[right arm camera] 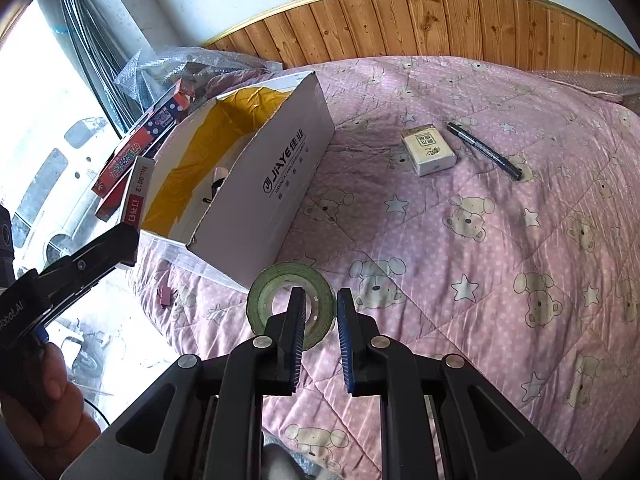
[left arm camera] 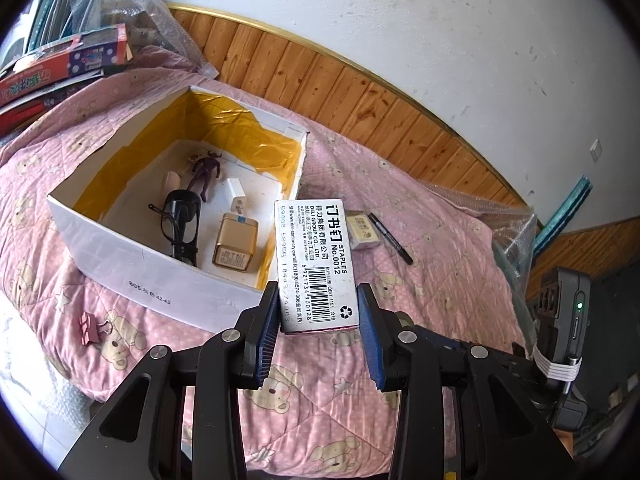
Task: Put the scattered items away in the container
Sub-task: 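Lift and carry the staple box and tape roll over the white box with both tools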
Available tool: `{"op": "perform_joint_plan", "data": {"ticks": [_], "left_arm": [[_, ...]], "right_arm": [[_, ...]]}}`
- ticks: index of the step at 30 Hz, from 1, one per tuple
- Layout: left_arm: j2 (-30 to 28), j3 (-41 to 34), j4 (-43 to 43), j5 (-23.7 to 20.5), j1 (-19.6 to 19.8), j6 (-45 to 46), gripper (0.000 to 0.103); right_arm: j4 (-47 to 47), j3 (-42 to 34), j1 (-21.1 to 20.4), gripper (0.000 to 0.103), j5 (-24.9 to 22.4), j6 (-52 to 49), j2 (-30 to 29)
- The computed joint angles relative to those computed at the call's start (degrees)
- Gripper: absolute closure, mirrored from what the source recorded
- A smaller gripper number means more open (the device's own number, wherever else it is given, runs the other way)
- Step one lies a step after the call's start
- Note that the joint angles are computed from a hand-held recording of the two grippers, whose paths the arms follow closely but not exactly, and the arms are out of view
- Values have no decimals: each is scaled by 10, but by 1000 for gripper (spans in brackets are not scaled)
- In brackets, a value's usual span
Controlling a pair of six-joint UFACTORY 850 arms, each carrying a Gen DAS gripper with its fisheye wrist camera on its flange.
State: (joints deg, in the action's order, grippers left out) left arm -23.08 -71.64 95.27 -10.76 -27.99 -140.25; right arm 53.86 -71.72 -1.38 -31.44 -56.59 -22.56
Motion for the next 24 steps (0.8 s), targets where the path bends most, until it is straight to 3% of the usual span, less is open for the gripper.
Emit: {"op": "perform_joint_plan", "data": {"ticks": [7,24], "left_arm": [[4,9,39,9,15,-44,64],[19,18,37,12,45,-43,64]], "right_arm": [[3,-19,12,86,-2,3,1],[26,-59,27,86,-14,-13,-2]]}}
